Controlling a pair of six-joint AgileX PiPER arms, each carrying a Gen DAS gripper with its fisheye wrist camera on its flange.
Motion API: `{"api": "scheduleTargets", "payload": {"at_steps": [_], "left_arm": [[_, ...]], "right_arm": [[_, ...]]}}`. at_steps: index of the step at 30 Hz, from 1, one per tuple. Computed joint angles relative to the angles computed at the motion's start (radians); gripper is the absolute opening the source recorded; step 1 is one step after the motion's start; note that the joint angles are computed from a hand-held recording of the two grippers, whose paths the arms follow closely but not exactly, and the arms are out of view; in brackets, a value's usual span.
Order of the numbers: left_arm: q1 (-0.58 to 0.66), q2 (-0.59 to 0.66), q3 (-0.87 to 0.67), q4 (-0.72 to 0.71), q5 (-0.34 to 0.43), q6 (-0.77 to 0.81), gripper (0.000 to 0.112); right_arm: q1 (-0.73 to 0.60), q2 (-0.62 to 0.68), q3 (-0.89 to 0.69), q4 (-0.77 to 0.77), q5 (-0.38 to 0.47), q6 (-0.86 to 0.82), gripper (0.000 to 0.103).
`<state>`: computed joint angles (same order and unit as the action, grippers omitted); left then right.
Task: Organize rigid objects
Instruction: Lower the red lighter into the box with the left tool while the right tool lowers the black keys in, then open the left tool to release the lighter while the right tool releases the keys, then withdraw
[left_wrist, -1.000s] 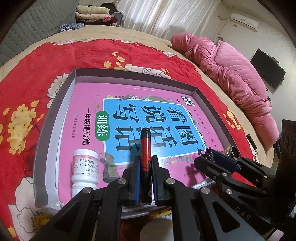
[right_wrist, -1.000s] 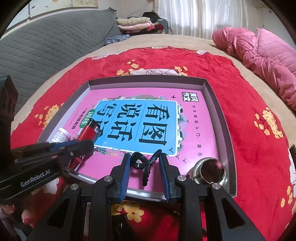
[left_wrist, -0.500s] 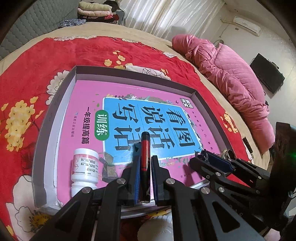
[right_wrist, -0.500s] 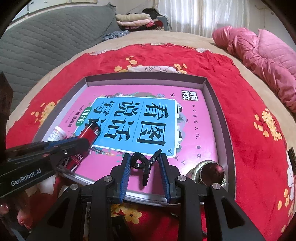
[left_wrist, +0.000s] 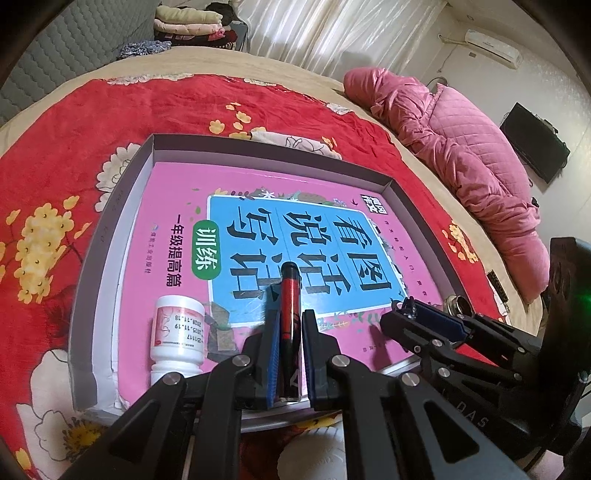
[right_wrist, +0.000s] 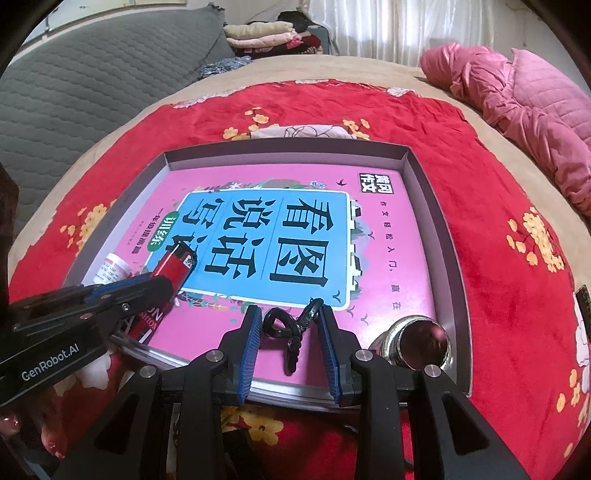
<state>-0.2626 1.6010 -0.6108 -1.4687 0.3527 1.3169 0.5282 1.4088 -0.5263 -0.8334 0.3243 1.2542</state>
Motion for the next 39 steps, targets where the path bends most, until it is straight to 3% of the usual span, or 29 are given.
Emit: {"api": "scheduleTargets", "payload": {"at_steps": [3, 19, 26, 39], "left_arm": [[0.007, -0.007, 0.005, 0.001, -0.006, 0.0, 0.02], [0.033, -0.01, 0.005, 0.001, 0.023, 0.007, 0.023], [0.043, -0.015, 0.007, -0.019, 0.039, 0.031, 0.042], [0.031, -0.027, 0.01, -0.013, 0.029, 0.023, 0.042]], "right_arm": [[-0.001, -0.001, 0.001, 0.0, 0.0, 0.002, 0.032], [0.038, -0.048, 0.021, -0.048, 0.01, 0.047, 0.033], [0.048, -0.072, 0.033, -0.043, 0.033, 0.056, 0.033], [0.057, -0.086, 0.031, -0.044, 0.061, 0.067, 0.034]]}}
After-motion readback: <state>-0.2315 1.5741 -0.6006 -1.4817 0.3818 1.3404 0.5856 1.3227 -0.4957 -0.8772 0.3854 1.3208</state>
